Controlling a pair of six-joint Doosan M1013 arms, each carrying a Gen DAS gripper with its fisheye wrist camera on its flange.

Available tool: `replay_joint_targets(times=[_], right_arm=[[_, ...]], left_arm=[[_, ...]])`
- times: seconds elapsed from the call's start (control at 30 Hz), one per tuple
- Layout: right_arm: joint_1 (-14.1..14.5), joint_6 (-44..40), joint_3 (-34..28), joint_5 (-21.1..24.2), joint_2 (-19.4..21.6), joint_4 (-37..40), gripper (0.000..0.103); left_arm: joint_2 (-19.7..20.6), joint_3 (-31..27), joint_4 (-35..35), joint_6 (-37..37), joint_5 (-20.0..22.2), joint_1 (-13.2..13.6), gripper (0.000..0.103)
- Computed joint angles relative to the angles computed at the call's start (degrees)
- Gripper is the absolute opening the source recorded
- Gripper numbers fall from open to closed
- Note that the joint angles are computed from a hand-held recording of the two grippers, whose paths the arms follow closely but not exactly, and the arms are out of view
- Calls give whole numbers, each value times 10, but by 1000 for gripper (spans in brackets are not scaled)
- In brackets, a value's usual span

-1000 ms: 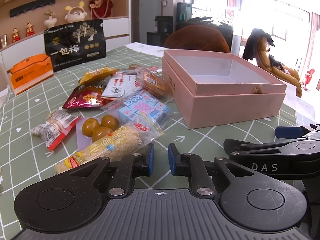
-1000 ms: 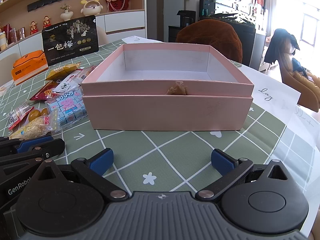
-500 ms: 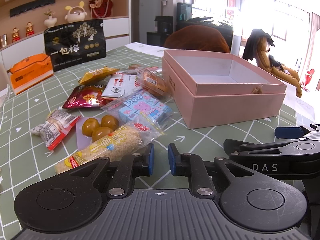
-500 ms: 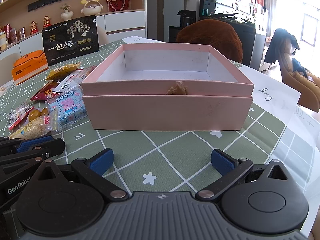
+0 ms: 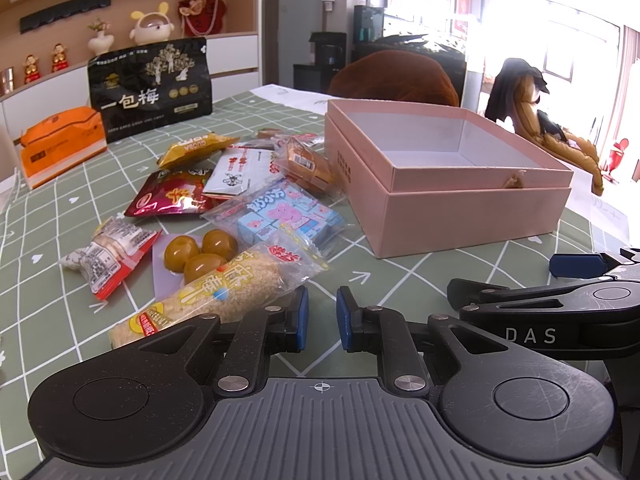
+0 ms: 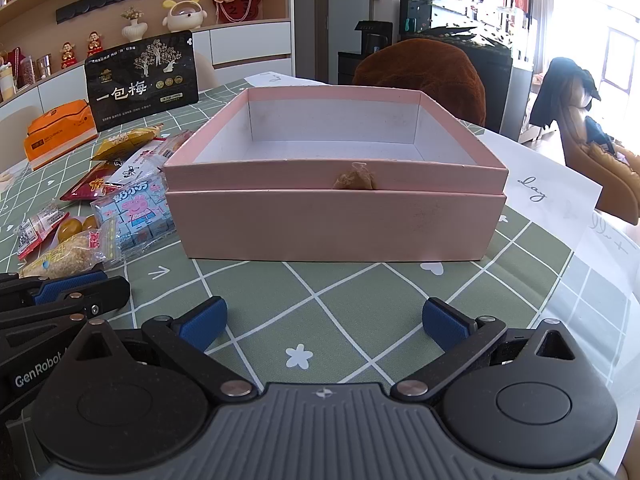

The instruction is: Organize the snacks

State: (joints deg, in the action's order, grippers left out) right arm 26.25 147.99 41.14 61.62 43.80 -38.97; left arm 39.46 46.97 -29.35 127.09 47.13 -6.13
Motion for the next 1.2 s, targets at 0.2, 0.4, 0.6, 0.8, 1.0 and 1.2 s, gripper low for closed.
replay_joint_targets(times=[0.2,0.4,0.6,0.8,1.0,1.2], right_arm=[[0,0,1,-1,-1,0,103],[0,0,3,-1,-2,0,103],[0,1,4,-2,-2,0,103],[0,1,5,-3,-3,0,103],[-7,-45,-10,8,-1,46,103],[-17,-128,-66,62,15,131,103]], left_arm=[[0,0,0,0,0,0,19],[0,0,-1,0,1,0,19],[0,0,-1,0,1,0,19],[0,1,-1,1,-1,0,19],[-2,0,0,31,16,3,19],[43,-118,4,-20,182,15,19]])
